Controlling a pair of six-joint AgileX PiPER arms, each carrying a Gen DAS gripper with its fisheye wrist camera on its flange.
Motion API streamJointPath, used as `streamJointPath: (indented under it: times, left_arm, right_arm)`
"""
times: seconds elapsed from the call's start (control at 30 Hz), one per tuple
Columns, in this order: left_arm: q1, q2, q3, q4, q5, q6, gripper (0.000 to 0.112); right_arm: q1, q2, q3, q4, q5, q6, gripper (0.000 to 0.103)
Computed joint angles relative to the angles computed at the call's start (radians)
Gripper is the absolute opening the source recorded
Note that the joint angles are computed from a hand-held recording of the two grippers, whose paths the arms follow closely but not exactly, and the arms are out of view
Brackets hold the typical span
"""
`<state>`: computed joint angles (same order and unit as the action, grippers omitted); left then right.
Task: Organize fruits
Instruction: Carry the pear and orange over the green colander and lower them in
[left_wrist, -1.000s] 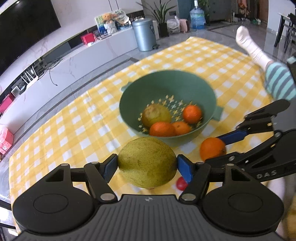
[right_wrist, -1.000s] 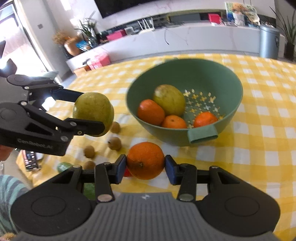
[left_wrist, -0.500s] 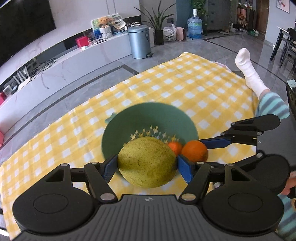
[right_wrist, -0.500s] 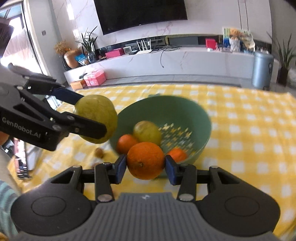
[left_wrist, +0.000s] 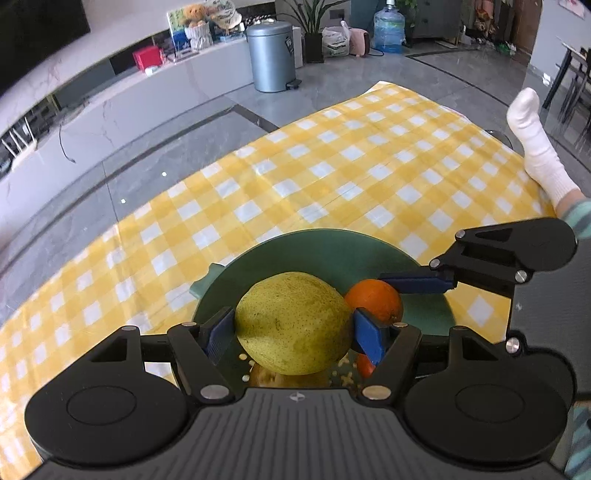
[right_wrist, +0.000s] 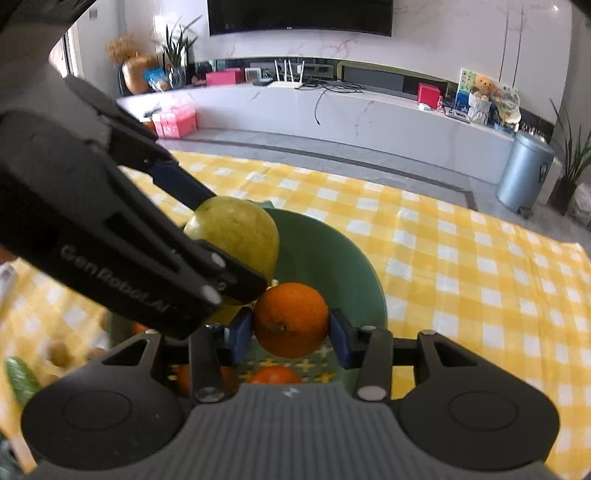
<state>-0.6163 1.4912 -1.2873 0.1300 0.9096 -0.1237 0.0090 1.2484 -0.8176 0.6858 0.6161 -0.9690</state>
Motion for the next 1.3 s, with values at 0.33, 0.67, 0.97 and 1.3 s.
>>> streamJointPath:
  times: [0.33,0.67,0.97,1.3]
  left_arm:
    - [0.059,0.063,-0.014,-0.063,-0.049,0.067,0.080]
    - [0.077,0.079,-0.019,-0.074,-0.057,0.064,0.081]
    - [0.041,0.061,-0.036,-0.008,-0.044,0.033,0.084]
    - [-0.021,-0.063,0.002,0.057,-0.010,0.019,0.085]
  right_arm:
    - [0.008,0.096,-0.024,0.017,-0.029,-0.006,0.042]
    - [0.026,0.097,-0.013,0.017,-0.044,-0.011,0.042]
    - [0.033,0.100,-0.016,0.006,-0.052,0.003,0.042]
    - [-0.017,0.092,-0.005,0.113,0.001,-0.043,0.044]
